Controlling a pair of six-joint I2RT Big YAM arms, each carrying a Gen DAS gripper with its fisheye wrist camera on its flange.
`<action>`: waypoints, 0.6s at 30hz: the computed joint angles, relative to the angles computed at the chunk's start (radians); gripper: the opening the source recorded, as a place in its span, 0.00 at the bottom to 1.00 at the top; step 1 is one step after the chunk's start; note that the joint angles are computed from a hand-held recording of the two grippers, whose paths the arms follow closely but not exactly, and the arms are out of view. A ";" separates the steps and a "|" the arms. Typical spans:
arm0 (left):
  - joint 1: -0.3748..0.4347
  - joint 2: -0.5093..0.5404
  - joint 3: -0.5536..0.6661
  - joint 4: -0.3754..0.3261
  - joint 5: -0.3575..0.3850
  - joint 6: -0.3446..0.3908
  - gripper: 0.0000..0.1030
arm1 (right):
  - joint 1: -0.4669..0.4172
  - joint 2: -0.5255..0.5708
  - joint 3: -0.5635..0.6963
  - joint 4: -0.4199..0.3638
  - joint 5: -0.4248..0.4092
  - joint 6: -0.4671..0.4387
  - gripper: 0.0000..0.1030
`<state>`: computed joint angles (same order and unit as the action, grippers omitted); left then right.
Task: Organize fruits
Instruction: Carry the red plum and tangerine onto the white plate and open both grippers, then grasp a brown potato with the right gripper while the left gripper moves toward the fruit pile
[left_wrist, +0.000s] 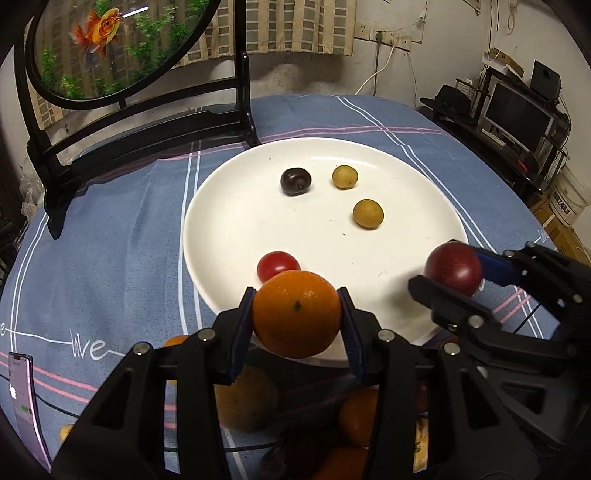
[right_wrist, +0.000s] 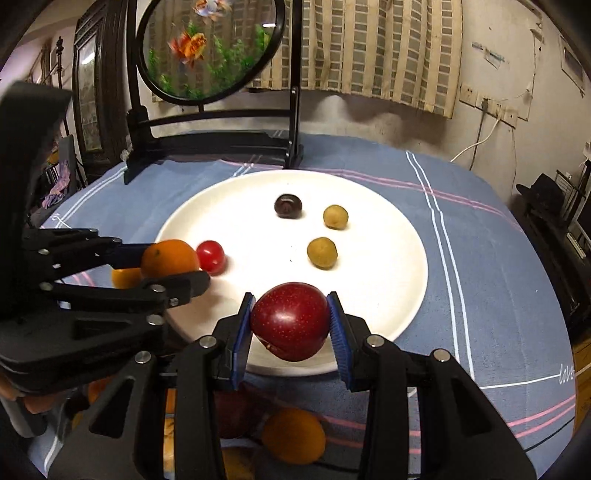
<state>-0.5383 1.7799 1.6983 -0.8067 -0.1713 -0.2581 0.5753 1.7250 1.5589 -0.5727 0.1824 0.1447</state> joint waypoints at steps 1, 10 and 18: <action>0.000 0.001 -0.001 0.003 -0.001 -0.002 0.44 | -0.001 0.004 0.002 -0.004 -0.001 -0.002 0.39; -0.006 -0.026 -0.031 0.023 -0.004 -0.003 0.74 | -0.008 -0.058 -0.060 0.042 0.027 -0.012 0.58; -0.027 -0.099 -0.124 0.152 -0.015 0.007 0.76 | -0.017 -0.132 -0.112 0.011 -0.071 0.039 0.61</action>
<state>-0.5658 1.6804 1.5742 -0.6549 -0.1862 -0.2508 0.5582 1.5929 1.4467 -0.5616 0.1113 0.1842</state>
